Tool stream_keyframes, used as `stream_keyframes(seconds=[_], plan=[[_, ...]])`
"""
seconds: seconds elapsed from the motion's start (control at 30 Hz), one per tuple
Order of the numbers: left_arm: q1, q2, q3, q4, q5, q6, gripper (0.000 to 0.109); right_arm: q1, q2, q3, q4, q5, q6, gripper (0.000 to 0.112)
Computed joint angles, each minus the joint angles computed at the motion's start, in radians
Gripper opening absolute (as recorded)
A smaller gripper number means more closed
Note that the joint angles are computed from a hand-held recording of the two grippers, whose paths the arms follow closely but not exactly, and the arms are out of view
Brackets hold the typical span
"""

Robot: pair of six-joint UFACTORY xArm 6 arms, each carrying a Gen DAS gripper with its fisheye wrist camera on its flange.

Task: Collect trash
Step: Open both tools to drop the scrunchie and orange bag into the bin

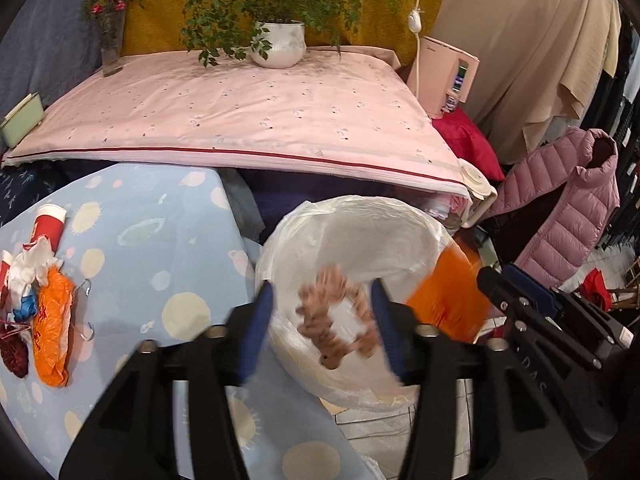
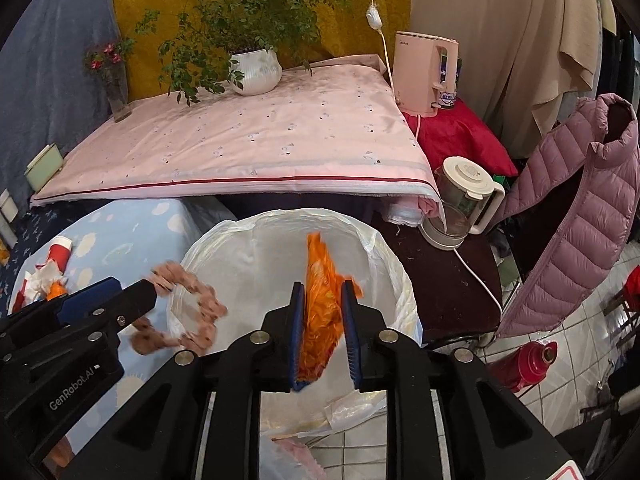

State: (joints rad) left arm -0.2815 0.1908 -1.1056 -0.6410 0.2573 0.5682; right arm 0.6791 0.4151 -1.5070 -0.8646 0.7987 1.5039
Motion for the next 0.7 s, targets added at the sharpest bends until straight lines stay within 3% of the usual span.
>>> stream_keyframes(seconds=[0.07,0.7], plan=[[0.002,0.002,0.000,0.012,-0.005,-0.011,0.055,0.002,0.002,-0.005,-0.004,0.001,0.005,0.042],[0.085,-0.056,0.072,0.041,-0.028,-0.057,0.055,0.069,0.079,-0.146,0.008,0.040,-0.054,0.057]])
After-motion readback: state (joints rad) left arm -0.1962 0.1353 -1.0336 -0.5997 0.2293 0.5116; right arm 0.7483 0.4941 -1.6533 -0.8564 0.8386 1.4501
